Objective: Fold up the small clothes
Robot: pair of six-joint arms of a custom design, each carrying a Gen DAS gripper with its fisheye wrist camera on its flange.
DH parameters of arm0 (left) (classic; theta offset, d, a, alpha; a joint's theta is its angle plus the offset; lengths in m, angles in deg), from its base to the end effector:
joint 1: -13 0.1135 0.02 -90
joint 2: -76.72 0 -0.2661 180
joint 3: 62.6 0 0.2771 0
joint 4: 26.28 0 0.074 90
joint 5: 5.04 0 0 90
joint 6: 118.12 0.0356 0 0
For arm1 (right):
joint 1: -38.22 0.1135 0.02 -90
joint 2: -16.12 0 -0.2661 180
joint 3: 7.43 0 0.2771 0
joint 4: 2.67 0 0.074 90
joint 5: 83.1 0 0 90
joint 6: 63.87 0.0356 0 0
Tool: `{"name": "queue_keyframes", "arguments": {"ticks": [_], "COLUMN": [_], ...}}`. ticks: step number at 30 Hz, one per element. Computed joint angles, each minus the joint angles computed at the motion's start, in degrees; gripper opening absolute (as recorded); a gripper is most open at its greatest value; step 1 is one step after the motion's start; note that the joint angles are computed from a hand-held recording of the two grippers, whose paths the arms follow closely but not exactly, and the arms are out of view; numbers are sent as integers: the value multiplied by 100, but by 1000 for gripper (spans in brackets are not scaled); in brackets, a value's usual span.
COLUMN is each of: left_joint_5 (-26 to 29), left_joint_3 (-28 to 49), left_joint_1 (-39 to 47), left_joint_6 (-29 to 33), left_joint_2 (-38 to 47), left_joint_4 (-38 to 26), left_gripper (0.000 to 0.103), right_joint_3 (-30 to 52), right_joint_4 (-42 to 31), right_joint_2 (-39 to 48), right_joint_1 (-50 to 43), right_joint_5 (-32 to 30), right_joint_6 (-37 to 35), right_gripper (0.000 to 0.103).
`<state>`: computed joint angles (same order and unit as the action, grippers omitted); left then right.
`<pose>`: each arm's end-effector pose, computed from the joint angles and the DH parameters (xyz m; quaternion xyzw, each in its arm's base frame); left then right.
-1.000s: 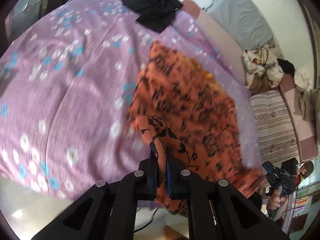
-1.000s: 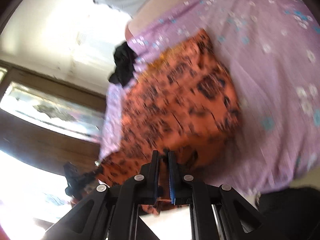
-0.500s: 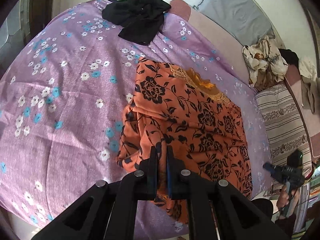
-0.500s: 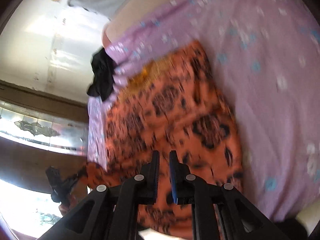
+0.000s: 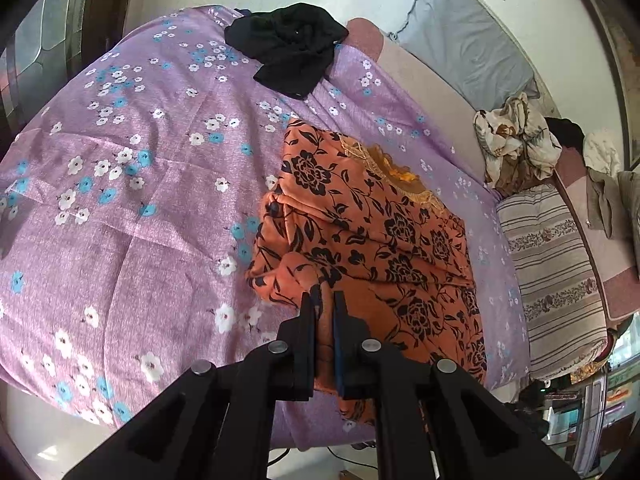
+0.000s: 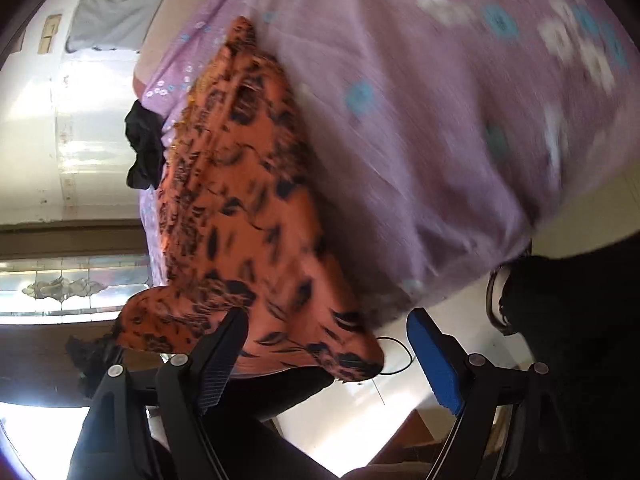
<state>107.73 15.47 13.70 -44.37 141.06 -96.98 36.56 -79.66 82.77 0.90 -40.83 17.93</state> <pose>0.2323 -0.0109 0.3296 -0.0830 0.9379 -0.2252 0.2505 0.1383 -0.0723 0.1545 0.2620 0.8734 0.4015 0.0850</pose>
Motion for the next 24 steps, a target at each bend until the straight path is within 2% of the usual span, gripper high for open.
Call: {"name": "queue_keyframes", "arguments": {"ticks": [3,4,5,8,10,11,12,16,18,21,24], "left_joint_5": [14,36,53,140,207,261,309,463,463,337,268], "left_joint_3": [-86,-110,-135,-209,-243,-257,-264,-154,1,286,792], "left_joint_1": [15,38,64,220,327,394,445,566,550,453,381], "left_joint_6": [-2,5,15,120,180,222,253,319,317,291,241], "left_joint_2": [-171,-219,-270,-379,-391,-385,-371,-155,41,355,931], "left_joint_4": [-93,-121,-151,-253,-290,-300,-305,-278,-242,-154,-101], "left_gripper": [7,7,7,7,7,7,7,7,7,7,7], "right_joint_3": [-476,-619,-699,-690,-518,-343,-203,484,813,1175,1452], "right_joint_4": [627,857,973,766,328,-136,-346,-642,-393,794,2123], "right_joint_2": [-59,-244,-360,-997,-1237,-1243,-1285,-1365,-1335,-1199,-714], "right_joint_1": [495,709,914,1159,925,531,424,227,297,801,1235], "right_joint_5": [-152,-56,6,255,130,5,-140,-767,-1081,-1159,-1044], "right_joint_6": [601,913,1054,1146,753,204,54,-9,409,1744,2895], "right_gripper": [79,60,36,10,9,8,8,8,8,8,8]}}
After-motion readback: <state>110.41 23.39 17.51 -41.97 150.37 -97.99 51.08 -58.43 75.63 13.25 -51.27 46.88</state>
